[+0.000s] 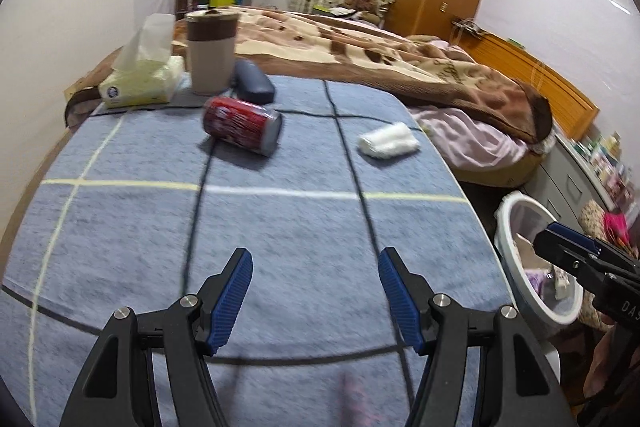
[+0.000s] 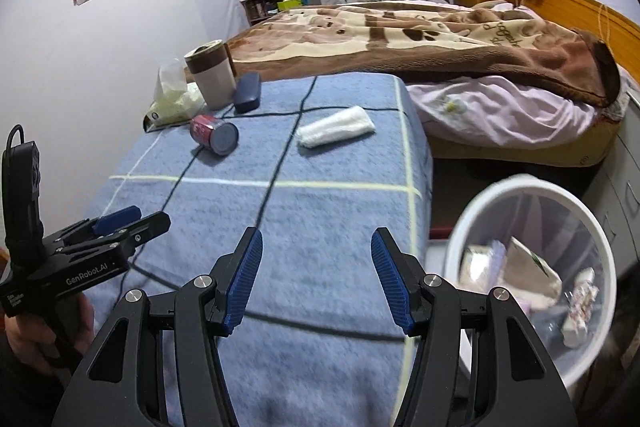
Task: Collect trash
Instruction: 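Move both tools back over the bed toward the red can and white tissue, then grasp the red milk can with the left tool while the right tool grasps the white tissue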
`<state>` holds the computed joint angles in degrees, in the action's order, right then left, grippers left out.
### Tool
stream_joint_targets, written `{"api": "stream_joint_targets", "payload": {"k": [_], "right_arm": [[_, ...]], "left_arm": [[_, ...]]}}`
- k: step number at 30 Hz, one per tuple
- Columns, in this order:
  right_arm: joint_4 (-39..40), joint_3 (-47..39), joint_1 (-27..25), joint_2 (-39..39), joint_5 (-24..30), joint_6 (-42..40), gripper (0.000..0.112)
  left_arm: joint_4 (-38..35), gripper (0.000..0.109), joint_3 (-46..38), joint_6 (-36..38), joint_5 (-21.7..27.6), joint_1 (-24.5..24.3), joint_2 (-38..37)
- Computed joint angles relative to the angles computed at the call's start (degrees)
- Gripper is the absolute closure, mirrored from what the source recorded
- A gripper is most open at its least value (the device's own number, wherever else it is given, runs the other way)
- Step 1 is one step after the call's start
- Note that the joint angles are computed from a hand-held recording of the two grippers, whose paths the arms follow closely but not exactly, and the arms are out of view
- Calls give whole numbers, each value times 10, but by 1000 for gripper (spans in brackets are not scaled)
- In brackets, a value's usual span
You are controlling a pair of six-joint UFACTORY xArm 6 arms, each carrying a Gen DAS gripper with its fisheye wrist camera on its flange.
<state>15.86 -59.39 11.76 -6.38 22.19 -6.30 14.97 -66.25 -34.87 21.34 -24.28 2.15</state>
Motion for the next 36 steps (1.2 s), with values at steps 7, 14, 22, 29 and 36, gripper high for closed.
{"api": "stream_joint_targets", "payload": {"k": [7,14,22,29,36], "right_arm": [[17,-88,-6,85,29,5,46],[16,-184,-16,173,56,49,46],[-11,-286,-22,268,73,128,46],[-29,-363,-24,339,79,196,46],[-82,-449,-16,402,109,236,46]], "left_arm": [[5,43,-65,6,29,37,44],[7,43,-166,9,57,58,122],[25,32,-364,-29,120,71,266],[71,22,-530,-124,214,73,379],[51,22,-686,-136,316,73,483]]}}
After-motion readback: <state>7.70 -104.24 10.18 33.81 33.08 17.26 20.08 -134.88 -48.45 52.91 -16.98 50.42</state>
